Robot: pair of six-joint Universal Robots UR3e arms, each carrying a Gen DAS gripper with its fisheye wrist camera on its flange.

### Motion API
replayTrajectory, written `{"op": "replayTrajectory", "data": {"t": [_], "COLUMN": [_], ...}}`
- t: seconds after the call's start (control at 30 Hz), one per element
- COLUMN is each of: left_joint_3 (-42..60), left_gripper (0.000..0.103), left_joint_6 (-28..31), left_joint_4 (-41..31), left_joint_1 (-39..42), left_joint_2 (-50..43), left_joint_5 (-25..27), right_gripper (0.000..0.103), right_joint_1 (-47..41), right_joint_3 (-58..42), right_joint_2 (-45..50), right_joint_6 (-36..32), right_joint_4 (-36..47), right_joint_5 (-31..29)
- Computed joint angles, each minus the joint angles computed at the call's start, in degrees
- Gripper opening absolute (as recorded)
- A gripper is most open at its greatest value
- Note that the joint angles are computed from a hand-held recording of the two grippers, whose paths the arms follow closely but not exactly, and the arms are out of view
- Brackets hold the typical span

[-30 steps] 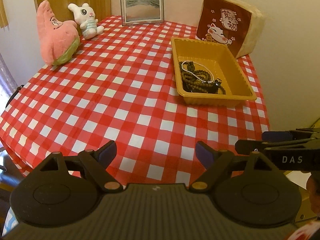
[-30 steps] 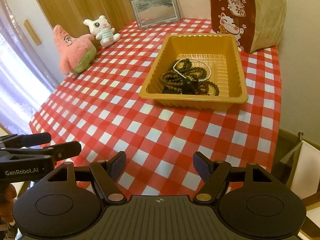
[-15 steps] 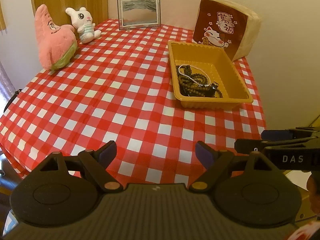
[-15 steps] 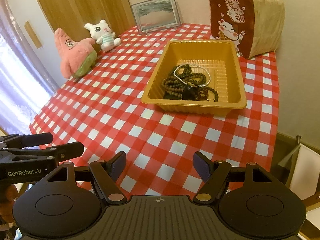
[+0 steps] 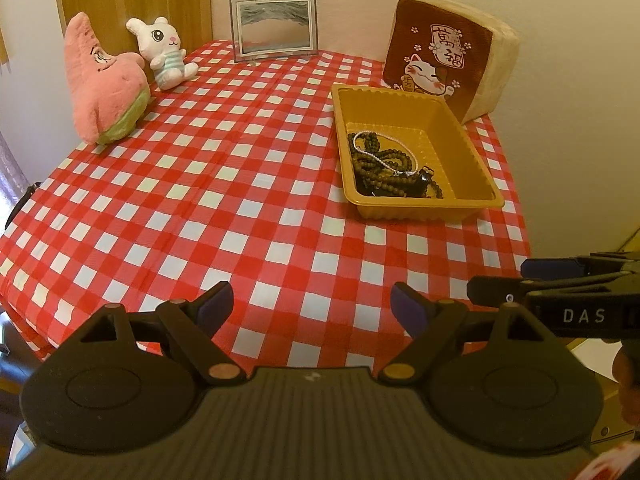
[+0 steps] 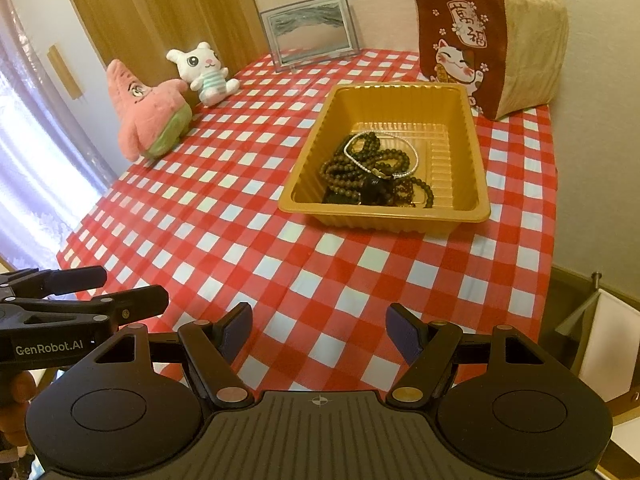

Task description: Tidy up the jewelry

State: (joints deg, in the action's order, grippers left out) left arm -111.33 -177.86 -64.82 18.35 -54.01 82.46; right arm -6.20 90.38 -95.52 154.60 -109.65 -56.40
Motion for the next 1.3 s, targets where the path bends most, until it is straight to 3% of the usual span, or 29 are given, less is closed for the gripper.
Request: {"op": "replayTrajectory", "data": {"t": [1.3], "left_joint_3": [0.6], "left_gripper": [0.085], "left_joint_6": [-1.0], "left_joint_4": [0.6], "left_joint_1": [-1.5], "left_joint_2": [-0.8], "left_joint_5": [1.0], "right_gripper": [0.073], "right_joint_1": [0.0], "right_joint_3": [0.3], "right_joint_2": [-0.4], "right_joint_6": [0.0], "right_joint_4": [0.0], "right_joint_5": [0.1]}}
